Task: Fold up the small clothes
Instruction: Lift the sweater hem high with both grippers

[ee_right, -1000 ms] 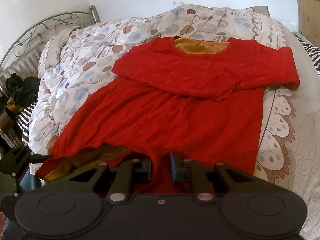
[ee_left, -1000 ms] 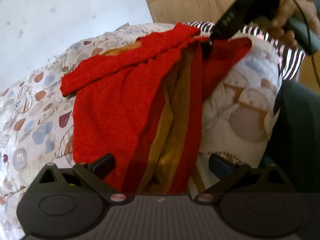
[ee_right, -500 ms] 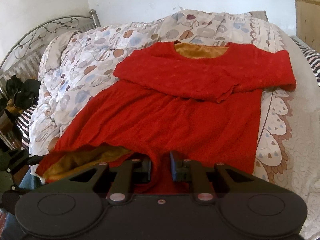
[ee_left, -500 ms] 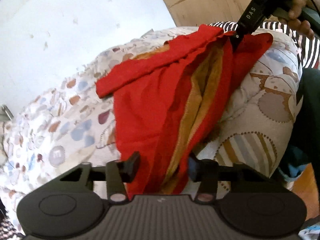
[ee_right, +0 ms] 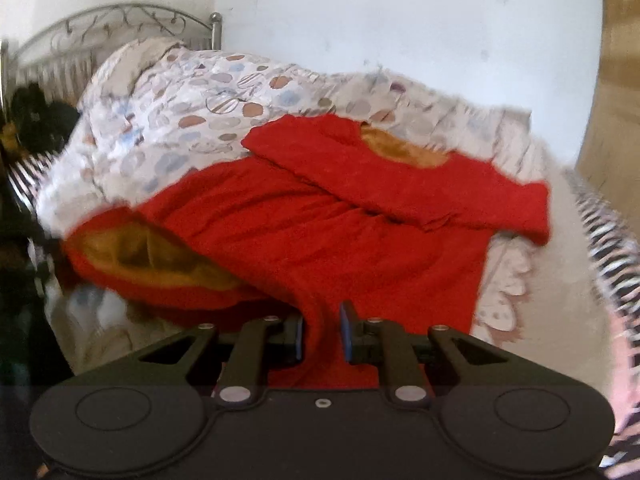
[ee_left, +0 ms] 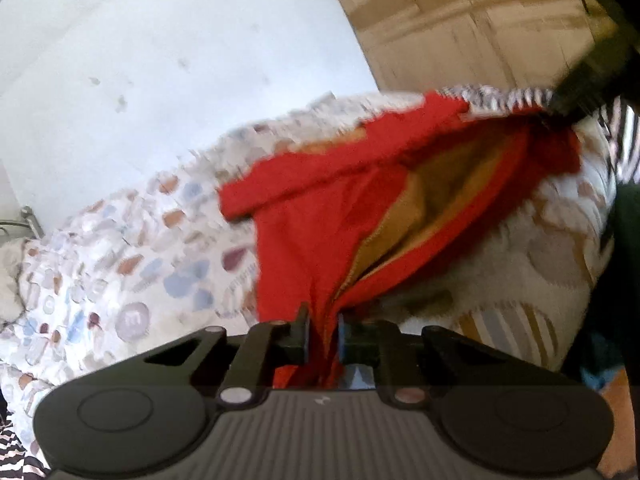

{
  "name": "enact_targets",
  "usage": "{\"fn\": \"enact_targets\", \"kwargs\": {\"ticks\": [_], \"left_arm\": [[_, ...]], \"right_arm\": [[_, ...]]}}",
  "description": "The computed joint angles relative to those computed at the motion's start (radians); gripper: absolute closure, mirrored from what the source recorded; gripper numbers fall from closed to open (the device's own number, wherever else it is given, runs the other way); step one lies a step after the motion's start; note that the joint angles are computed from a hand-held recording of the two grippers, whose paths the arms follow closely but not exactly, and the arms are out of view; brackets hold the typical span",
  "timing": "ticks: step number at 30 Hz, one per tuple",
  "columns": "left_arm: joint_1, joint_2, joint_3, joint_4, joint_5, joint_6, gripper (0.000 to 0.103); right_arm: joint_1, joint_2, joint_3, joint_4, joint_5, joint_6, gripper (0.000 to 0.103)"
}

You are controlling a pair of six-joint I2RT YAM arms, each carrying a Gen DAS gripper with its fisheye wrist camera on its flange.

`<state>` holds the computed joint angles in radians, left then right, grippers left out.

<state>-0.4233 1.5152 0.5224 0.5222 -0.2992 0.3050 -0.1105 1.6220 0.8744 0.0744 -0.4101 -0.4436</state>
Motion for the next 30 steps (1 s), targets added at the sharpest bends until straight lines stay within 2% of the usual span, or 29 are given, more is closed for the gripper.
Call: {"fn": "enact_targets", "kwargs": {"ticks": [3, 7, 10, 12, 15, 18, 20, 22, 26, 28, 30], "left_arm": [[-0.009, -0.027, -0.05, 0.124, -0.01, -0.005, 0.094], [-0.044, -0.072, -0.12, 0.298, -0.06, -0.01, 0.096], [-0.075, -0.111, -0.155, 0.384, -0.098, -0.005, 0.097], [-0.098, -0.163, -0.168, 0.385, -0.118, -0.014, 0.098], [-0.133, -0.265, -0.179, 0.339, -0.137, -0.028, 0.098], [-0.2, -0.404, -0.208, 0.284, -0.179, 0.001, 0.098], [-0.244, -0.515, -0.207, 0.184, -0.198, -0.007, 0.098], [-0.301, -0.641, -0.194, 0.036, -0.236, -0.053, 0.098], [-0.465, -0.836, -0.16, -0.15, -0.386, -0.041, 0.098], [-0.571, -0.911, -0.142, -0.218, -0.486, 0.01, 0.098], [-0.63, -0.936, -0.11, -0.296, -0.53, 0.008, 0.098]], "right_arm": [[0.011, -0.106, -0.175, 0.186, 0.046, -0.003, 0.095], [0.024, -0.269, -0.42, 0.488, 0.09, -0.057, 0.098], [0.018, -0.387, -0.538, 0.614, 0.095, -0.105, 0.099], [0.006, -0.463, -0.588, 0.655, 0.091, -0.128, 0.099], [-0.035, -0.581, -0.61, 0.608, 0.061, -0.107, 0.099], [-0.079, -0.738, -0.627, 0.517, 0.024, -0.085, 0.099], [-0.12, -0.868, -0.629, 0.41, -0.021, -0.073, 0.1], [-0.161, -1.002, -0.616, 0.273, -0.071, -0.056, 0.1], [-0.316, -1.263, -0.581, 0.012, -0.237, -0.026, 0.1], [-0.429, -1.348, -0.547, -0.091, -0.352, -0.02, 0.1], [-0.523, -1.382, -0.523, -0.146, -0.446, -0.019, 0.099]]}}
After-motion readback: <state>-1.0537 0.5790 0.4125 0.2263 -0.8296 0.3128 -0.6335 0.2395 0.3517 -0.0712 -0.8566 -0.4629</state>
